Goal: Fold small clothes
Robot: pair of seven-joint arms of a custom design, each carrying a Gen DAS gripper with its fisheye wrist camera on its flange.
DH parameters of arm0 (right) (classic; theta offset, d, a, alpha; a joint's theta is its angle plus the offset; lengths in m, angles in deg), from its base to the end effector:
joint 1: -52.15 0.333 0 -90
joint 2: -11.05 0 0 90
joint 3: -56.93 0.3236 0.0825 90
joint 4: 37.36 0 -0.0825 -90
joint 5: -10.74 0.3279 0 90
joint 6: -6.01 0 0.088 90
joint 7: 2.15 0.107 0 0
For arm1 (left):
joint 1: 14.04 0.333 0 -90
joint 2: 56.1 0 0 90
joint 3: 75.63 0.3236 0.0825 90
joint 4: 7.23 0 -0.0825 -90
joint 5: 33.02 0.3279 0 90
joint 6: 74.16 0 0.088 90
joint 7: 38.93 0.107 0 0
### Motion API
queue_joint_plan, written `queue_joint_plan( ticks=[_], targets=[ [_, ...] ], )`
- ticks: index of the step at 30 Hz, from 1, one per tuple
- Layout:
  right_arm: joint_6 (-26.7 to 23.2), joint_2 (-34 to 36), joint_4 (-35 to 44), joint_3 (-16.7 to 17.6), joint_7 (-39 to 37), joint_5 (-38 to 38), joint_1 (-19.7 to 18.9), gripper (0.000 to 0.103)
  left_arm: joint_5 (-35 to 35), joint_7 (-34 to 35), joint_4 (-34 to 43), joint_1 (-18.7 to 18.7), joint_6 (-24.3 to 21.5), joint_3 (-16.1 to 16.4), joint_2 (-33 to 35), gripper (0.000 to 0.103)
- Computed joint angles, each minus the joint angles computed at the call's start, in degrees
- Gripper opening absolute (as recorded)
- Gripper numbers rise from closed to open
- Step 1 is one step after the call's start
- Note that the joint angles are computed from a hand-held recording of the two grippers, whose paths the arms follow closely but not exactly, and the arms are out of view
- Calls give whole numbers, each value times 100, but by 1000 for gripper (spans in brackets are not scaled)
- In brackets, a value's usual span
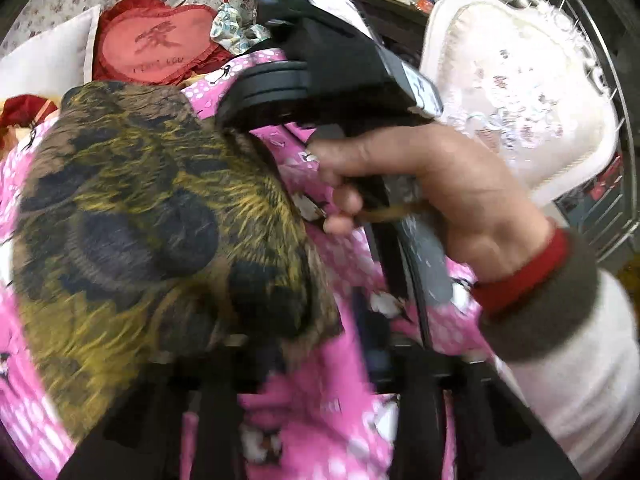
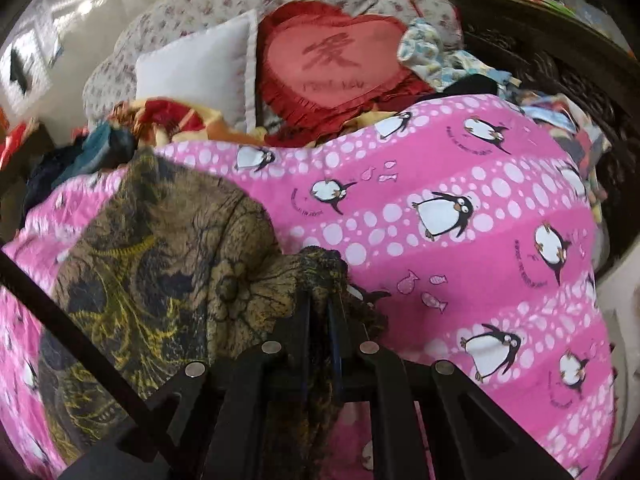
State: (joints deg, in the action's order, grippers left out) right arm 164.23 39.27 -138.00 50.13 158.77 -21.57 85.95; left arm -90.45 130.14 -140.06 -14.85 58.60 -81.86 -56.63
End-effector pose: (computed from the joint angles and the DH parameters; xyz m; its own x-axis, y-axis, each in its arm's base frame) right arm 0.5700 0.3292 0.3831 -0.2027 -0.9623 -0.1813 -0.7878 0.2702 -0.5535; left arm 0.4667 -0.0737 0.3978 -0.7435 -0.5774 0.3373 -0.6496 0.5041 -0.5691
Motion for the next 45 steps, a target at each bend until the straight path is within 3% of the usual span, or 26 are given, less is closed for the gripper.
queue_joint_plan(
  ticks=[1, 3, 5, 6, 8, 10, 12, 14, 16, 17, 18, 22, 24, 26, 29, 33, 36, 38, 39, 41, 45],
  targets=[
    [146, -133, -167, -69, 181, -34, 25, 11, 28, 74, -38, 96, -158, 96, -124, 71],
    [387, -469, -527, -285, 649, -308, 173, 13, -126, 471, -241, 263, -351, 300, -428, 76],
    [542, -790, -737, -416, 1083, -806, 334, 14, -288, 858, -385, 395, -215, 468, -659, 80],
    [635, -868, -759, -346, 1110, -940, 310, 16, -426, 967, -421, 433, -26, 517, -695, 80],
    [896, -900, -719, 0, 825, -910, 153, 40, -684, 1072, -359, 455, 298, 542, -592, 81],
    [1229, -677, -559, 560, 35, -363, -197, 51, -710, 667, -105, 463, 560, 480, -259, 81],
    [995, -375, -228, 804, -566, 37, -258, 50, -609, 290, 187, 517, 650, 426, 135, 81],
    [180, 6, 252, 491, -920, 409, 138, 46, -311, -69, 289, 529, 928, 305, 464, 81],
    [549, -36, 0, 192, -268, 26, 313, 42, 133, -387, 289, 562, 1126, 219, 618, 81],
    [544, -130, -106, 155, -211, 91, 353, 34, 274, -502, 244, 584, 1217, 188, 675, 81],
    [461, -332, -296, 27, 3, 27, 504, 32, 420, -641, 255, 627, 1205, 174, 751, 81],
    [867, -1107, -1224, -319, 1197, -1133, 1006, 35, 50, -214, 143, 853, 1139, 76, 657, 81],
    [811, -1272, -1419, -285, 1588, -1609, 1156, 35, -317, 80, 68, 875, 1203, 58, 543, 81],
    [415, -1289, -1515, -158, 1925, -1898, 1309, 35, -324, 26, 109, 811, 1285, 39, 605, 81],
    [-335, -1065, -1538, 236, 1797, -1562, 1222, 35, -389, 18, -64, 712, 1613, -8, 520, 81],
    [390, -1150, -2031, 201, 2954, -2232, 1030, 37, -393, -42, -184, 612, 2017, -13, 464, 81],
    [250, -1443, -2105, 243, 3531, -2832, 1034, 45, -663, 202, -285, 545, 2417, -33, 348, 81],
    [202, -1613, -2151, 256, 4099, -3322, 1016, 73, -864, 373, -275, 507, 2585, -27, 316, 81],
    [174, -1687, -2170, 256, 4468, -3637, 1010, 77, -952, 426, -232, 506, 2567, -9, 312, 81],
    [194, -1779, -2179, 277, 5091, -4189, 927, 79, -974, 383, -164, 503, 2516, 22, 329, 81],
    [414, -1564, -1952, 444, 5251, -4277, 530, 82, -1077, 327, 113, 509, 2433, 8, 506, 81]
  ],
)
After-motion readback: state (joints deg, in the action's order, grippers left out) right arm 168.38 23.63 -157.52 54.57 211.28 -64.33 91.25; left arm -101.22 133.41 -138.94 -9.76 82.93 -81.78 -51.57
